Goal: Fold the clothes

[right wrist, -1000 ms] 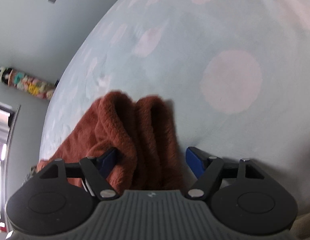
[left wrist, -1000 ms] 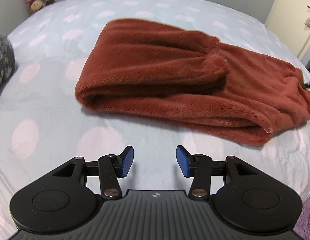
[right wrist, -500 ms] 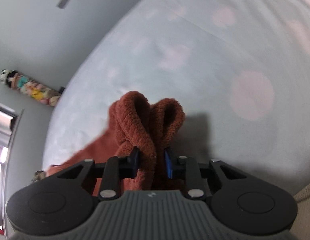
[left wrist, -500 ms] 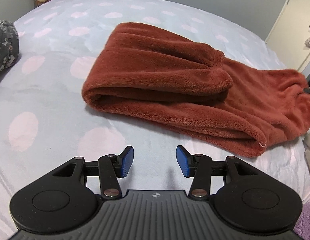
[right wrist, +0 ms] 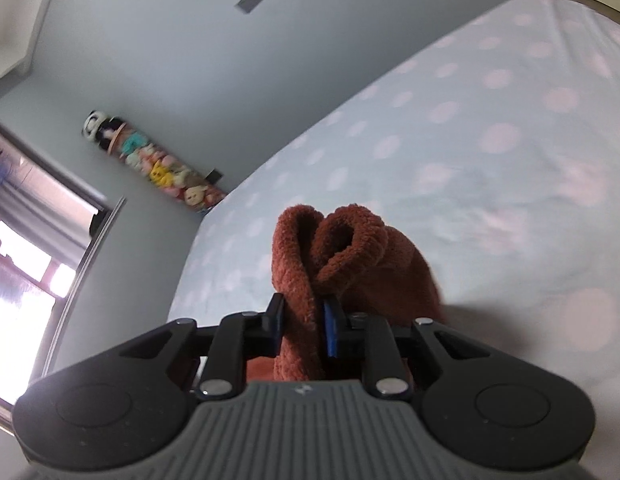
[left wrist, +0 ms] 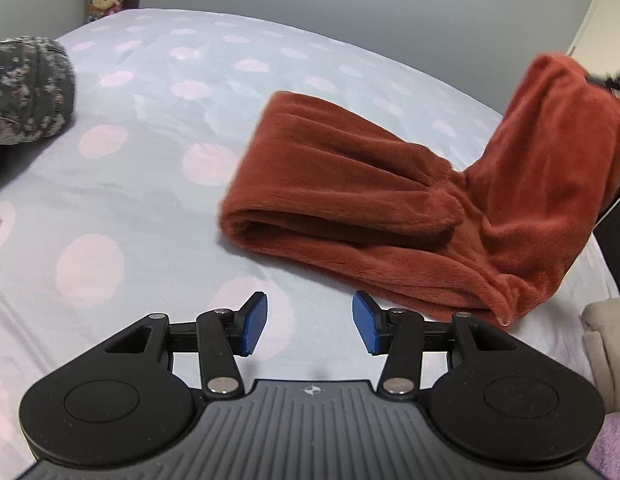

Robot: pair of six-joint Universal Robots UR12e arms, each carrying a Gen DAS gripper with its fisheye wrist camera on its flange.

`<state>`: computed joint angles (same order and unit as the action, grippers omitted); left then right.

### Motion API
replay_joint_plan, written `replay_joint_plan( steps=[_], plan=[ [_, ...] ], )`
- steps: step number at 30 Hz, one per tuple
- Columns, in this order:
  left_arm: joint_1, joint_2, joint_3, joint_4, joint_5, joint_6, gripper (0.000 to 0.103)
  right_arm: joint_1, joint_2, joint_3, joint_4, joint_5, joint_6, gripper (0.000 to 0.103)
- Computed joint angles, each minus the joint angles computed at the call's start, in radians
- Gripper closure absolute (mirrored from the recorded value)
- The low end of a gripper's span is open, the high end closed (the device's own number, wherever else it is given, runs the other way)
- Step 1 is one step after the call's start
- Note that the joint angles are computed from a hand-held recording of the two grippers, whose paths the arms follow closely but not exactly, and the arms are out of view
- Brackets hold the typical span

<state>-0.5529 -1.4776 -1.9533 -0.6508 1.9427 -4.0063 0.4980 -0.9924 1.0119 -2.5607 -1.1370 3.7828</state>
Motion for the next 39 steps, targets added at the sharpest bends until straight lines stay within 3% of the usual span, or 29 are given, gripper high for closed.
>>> replay_joint_plan(
  steps=[8, 11, 16, 22, 24, 26, 28, 31, 35, 39],
  plan=[
    [0.042, 0.064, -0.032, -0.025, 0.009, 0.036, 0.058, 0.116, 0.183, -0.283, 0.081, -0.022, 0.029, 0.082],
    [0.064, 0.088, -0.053, -0.012, 0.002, 0.049, 0.057, 0.157, 0.251, -0.401, 0.164, -0.060, -0.004, 0.082],
    [0.098, 0.123, -0.085, -0.029, 0.010, 0.041, 0.057, 0.208, 0.354, -0.551, 0.277, -0.051, -0.085, 0.082],
    [0.134, 0.158, -0.119, -0.031, 0.003, 0.032, 0.057, 0.270, 0.558, -0.905, 0.567, -0.159, -0.214, 0.083],
    [0.141, 0.167, -0.127, -0.026, 0.000, 0.033, 0.057, 0.281, 0.589, -0.947, 0.618, -0.179, -0.231, 0.083],
    [0.147, 0.173, -0.132, -0.021, -0.004, 0.034, 0.057, 0.284, 0.590, -0.929, 0.606, -0.163, -0.227, 0.082],
    [0.149, 0.176, -0.131, -0.021, 0.000, 0.033, 0.057, 0.285, 0.543, -0.823, 0.535, -0.147, -0.223, 0.070],
    [0.142, 0.180, -0.135, 0.018, 0.011, 0.029, 0.057, 0.279, 0.519, -0.772, 0.460, -0.116, -0.211, 0.060],
    [0.128, 0.177, -0.133, 0.100, 0.005, 0.039, 0.051, 0.270, 0.387, -0.537, 0.271, -0.119, -0.210, 0.055],
    [0.114, 0.148, -0.096, 0.138, -0.003, 0.087, 0.047, 0.260, 0.245, -0.288, 0.106, -0.185, -0.241, 0.052]
  ],
)
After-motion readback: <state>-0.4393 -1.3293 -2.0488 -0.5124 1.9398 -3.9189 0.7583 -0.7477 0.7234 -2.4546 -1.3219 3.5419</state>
